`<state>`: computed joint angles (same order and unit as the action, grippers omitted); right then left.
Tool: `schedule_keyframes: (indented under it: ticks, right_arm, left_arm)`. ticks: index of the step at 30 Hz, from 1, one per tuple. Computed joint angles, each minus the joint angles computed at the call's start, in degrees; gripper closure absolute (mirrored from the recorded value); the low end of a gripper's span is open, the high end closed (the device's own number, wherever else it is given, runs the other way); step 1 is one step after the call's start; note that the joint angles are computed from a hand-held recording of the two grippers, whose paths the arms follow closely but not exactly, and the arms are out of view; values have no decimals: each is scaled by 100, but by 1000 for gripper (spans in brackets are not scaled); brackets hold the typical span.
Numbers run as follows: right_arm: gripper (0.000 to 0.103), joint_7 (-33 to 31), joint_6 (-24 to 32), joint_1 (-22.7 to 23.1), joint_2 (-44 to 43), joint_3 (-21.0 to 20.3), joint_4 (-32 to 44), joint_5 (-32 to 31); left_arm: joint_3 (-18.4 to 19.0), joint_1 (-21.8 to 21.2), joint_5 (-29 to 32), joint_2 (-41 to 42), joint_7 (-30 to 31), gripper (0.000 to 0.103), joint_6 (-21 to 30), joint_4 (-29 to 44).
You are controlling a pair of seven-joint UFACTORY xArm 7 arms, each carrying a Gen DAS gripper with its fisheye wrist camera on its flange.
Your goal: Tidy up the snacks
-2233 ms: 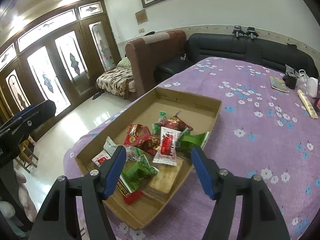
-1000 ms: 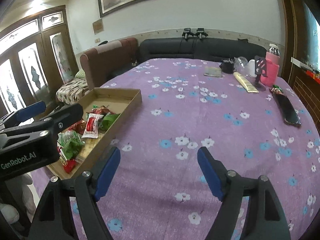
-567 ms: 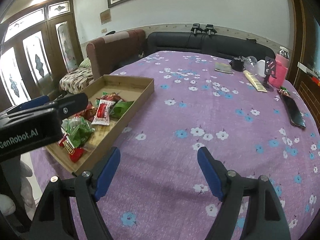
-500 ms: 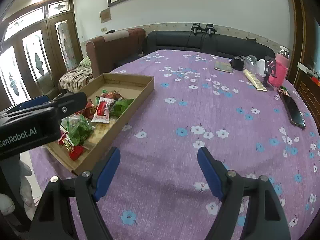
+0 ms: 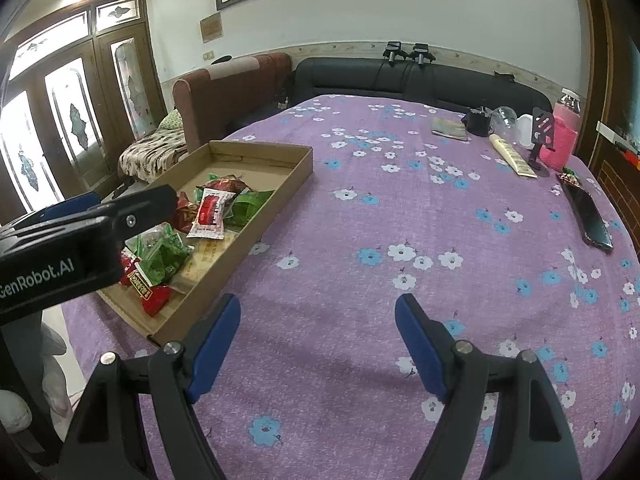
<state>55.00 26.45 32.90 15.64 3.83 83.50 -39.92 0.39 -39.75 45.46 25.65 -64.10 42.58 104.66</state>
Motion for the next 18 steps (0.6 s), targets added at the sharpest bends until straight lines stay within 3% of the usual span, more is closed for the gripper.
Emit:
schedule_keyframes:
  ticks: [6,15,16,18]
  right_arm:
    - [24,29,-17,10,1,-7,-7,-11]
    - [24,146,-130,33,-62,-19,-102,-194]
    - [24,132,-135,27,-65,-14,-102,-202]
    - [24,121,-124,44,-62,-4,-80,-240]
  left_arm:
    - [149,-206,523,-98,-372,1,59,-88]
    - [223,-435,3081,-1013,-2804,1,-246,-1126]
    - [280,-448,3104,-1056,-2890,1,-307,-1190]
    - [4,-107,2786,-1002,-2527,1,-386,-1127]
